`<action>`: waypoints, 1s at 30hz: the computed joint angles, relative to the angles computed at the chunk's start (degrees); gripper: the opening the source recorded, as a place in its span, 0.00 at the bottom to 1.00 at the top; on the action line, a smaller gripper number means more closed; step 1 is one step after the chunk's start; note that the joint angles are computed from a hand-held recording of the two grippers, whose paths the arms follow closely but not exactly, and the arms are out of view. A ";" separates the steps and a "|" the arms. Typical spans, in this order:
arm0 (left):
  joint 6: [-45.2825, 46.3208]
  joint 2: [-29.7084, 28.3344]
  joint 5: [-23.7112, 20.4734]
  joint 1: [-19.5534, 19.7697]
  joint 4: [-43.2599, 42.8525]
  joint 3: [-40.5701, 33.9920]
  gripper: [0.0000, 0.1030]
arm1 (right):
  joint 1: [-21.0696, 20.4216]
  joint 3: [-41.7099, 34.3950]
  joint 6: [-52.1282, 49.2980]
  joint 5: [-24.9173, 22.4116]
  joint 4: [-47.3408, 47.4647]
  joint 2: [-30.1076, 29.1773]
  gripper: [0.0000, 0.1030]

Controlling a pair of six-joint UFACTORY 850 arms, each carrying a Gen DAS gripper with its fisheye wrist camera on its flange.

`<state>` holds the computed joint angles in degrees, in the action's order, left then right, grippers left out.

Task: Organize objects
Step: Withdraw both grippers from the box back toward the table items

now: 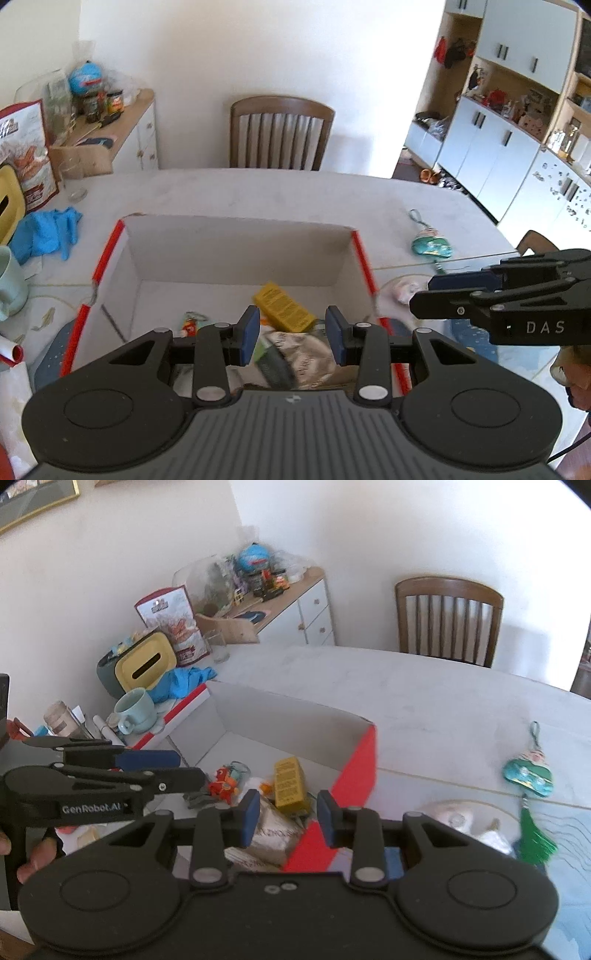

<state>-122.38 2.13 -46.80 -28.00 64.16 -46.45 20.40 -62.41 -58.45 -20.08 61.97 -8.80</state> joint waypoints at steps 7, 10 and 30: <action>0.26 -4.29 -0.36 -1.63 0.15 -4.58 0.41 | -3.95 5.92 -7.31 -1.14 6.77 4.92 0.36; 0.29 -6.22 0.59 -1.78 0.01 -6.37 0.46 | -6.06 8.22 -9.15 -1.86 8.73 6.59 0.39; 3.52 -22.40 -1.75 -1.83 -4.66 -22.91 0.86 | -21.59 14.51 -16.39 -6.19 9.30 9.13 0.84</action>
<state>-118.86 -20.27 -48.55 -29.83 59.50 -69.35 -1.19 -47.90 -74.84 -26.27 71.27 0.33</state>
